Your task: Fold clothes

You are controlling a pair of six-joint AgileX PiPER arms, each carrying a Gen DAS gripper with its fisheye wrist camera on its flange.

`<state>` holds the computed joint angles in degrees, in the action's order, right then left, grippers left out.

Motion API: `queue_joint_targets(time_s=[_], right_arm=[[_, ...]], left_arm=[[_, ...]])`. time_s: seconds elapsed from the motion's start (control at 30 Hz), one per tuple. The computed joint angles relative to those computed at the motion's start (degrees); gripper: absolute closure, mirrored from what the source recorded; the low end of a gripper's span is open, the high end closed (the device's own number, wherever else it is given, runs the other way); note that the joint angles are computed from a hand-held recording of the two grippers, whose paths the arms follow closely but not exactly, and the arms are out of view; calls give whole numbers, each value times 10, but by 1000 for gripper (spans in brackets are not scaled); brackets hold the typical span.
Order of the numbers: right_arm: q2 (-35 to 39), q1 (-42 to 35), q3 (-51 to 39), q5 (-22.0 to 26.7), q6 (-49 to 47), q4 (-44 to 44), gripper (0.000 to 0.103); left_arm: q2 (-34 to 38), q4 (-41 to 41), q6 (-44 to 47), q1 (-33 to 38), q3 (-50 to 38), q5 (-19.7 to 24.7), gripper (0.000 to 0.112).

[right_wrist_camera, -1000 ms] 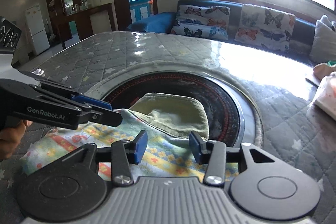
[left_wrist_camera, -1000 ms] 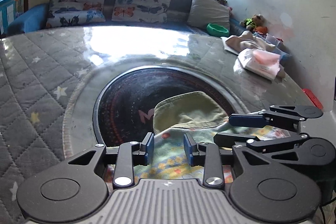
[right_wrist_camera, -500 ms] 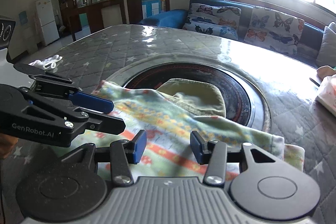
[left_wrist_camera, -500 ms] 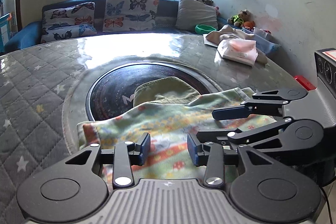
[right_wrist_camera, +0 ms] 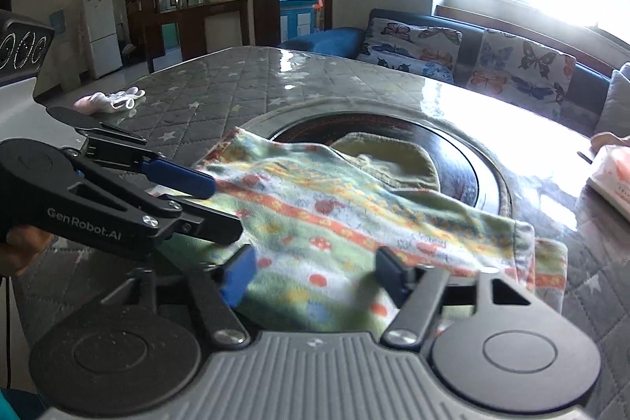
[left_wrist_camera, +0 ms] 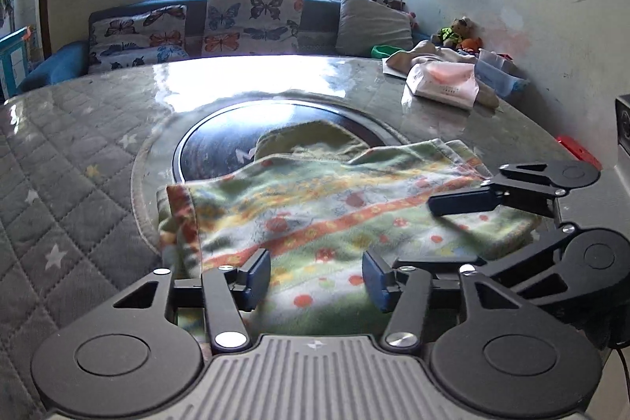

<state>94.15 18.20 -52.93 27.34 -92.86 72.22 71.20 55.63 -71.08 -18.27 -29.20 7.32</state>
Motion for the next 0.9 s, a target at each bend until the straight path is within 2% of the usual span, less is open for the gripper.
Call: queue_joint_targets(time_s=[0.03, 0.1, 0.17, 0.27, 0.33, 0.37, 0.43, 0.53, 0.67, 0.9], right_arm=[[-1, -1, 5, -3, -9, 9, 29], [-1, -3, 14, -6, -25, 28, 21], [-1, -5, 19, -7, -35, 40, 19], [3, -11, 21, -4, -39, 47, 9], [6, -12, 19, -4, -37, 46, 7], [8, -12, 19, -4, -36, 47, 1], [13, -11, 18, -7, -39, 51, 0], [15, -11, 23, -9, -65, 75, 0], [17, -15, 31, -5, -99, 105, 0], [13, 2, 46, -31, -155, 148, 0]], left_arm=[[-1, 12, -16, 0, 3, -1, 54], [-5, 51, -61, -2, 11, 0, 52], [-10, 60, -75, -2, 16, 0, 46], [-11, 68, -86, 0, 19, -6, 42], [-10, 92, -112, -2, 21, -8, 39], [-9, 111, -132, -5, 22, -7, 36], [-10, 123, -145, -8, 22, -4, 30], [-10, 134, -158, -14, 22, 3, 28], [-12, 144, -169, -20, 22, 9, 19], [-24, 119, -143, -29, 25, 17, 16]])
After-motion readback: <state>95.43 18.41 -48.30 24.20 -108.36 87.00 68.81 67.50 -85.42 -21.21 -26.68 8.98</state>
